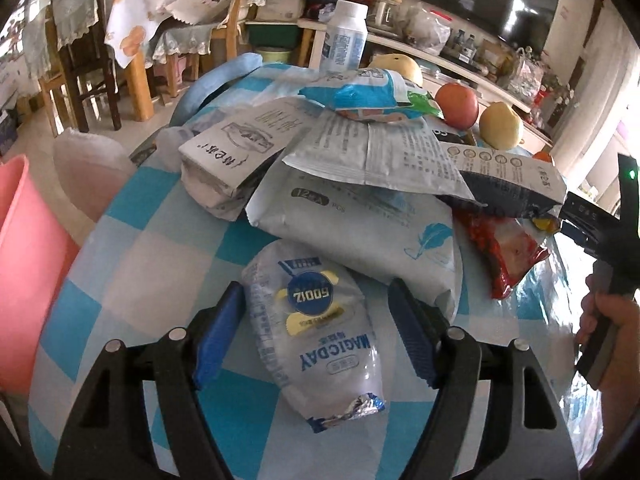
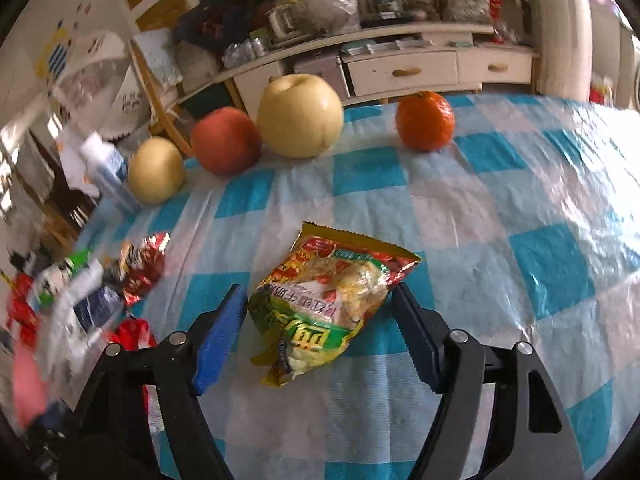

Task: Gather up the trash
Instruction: 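Grasp the yellow-green chip bag with the right tool while the left tool grasps the white MAGICDAY packet, then lift both held bags and carry them over the pink bucket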

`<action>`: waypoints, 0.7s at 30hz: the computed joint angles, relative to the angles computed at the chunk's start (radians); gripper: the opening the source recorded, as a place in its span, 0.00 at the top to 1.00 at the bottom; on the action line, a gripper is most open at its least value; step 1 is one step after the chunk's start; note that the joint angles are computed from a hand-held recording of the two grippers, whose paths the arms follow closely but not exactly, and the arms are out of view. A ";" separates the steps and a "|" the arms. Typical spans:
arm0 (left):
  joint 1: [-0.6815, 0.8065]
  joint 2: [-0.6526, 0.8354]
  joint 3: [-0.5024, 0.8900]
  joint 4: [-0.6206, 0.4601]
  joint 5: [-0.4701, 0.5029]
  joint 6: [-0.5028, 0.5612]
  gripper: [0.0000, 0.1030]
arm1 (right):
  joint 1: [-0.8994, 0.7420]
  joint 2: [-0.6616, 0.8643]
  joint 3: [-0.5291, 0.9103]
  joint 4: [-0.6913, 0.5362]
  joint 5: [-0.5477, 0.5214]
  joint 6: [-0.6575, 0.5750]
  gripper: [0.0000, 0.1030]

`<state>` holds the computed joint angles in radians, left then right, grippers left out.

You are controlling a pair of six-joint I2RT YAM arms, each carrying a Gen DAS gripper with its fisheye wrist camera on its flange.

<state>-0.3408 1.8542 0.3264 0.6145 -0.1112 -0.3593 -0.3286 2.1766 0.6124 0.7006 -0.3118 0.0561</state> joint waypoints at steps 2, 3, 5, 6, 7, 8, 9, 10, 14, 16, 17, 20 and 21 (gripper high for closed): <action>-0.008 0.006 0.002 0.002 -0.014 0.012 0.27 | 0.010 0.004 0.007 -0.004 0.008 -0.009 0.33; -0.016 0.010 0.004 0.001 -0.026 0.019 0.29 | 0.011 0.006 0.009 -0.004 0.002 -0.008 0.35; -0.041 0.017 0.010 -0.007 -0.069 0.026 0.33 | 0.013 0.010 0.013 -0.004 -0.001 -0.013 0.38; -0.058 0.022 0.015 -0.013 -0.099 0.027 0.37 | 0.014 0.009 0.012 -0.003 -0.002 -0.017 0.40; -0.063 0.021 0.018 -0.020 -0.112 0.028 0.38 | 0.015 0.010 0.014 -0.005 -0.005 -0.021 0.43; -0.057 0.020 0.016 -0.016 -0.103 0.031 0.38 | 0.016 0.011 0.019 -0.009 -0.008 -0.022 0.44; -0.053 0.019 0.013 -0.011 -0.098 0.033 0.38 | 0.008 0.012 0.019 -0.011 -0.021 -0.025 0.47; -0.051 0.018 0.010 -0.008 -0.095 0.033 0.38 | 0.002 0.012 0.020 -0.013 -0.032 -0.027 0.49; -0.030 0.014 -0.007 0.020 -0.060 0.034 0.39 | -0.006 0.008 0.013 -0.009 -0.056 -0.035 0.53; -0.012 0.009 -0.017 0.030 -0.035 0.041 0.39 | -0.007 0.003 0.004 -0.004 -0.063 -0.032 0.56; -0.003 0.015 -0.025 0.048 -0.019 0.041 0.39 | -0.011 -0.001 0.000 -0.004 -0.072 -0.028 0.56; 0.034 -0.003 -0.048 0.065 0.031 0.050 0.39 | -0.024 -0.019 -0.026 0.009 -0.092 -0.015 0.64; 0.044 -0.012 -0.058 0.073 0.045 0.050 0.39 | -0.025 -0.030 -0.042 0.021 -0.087 -0.013 0.65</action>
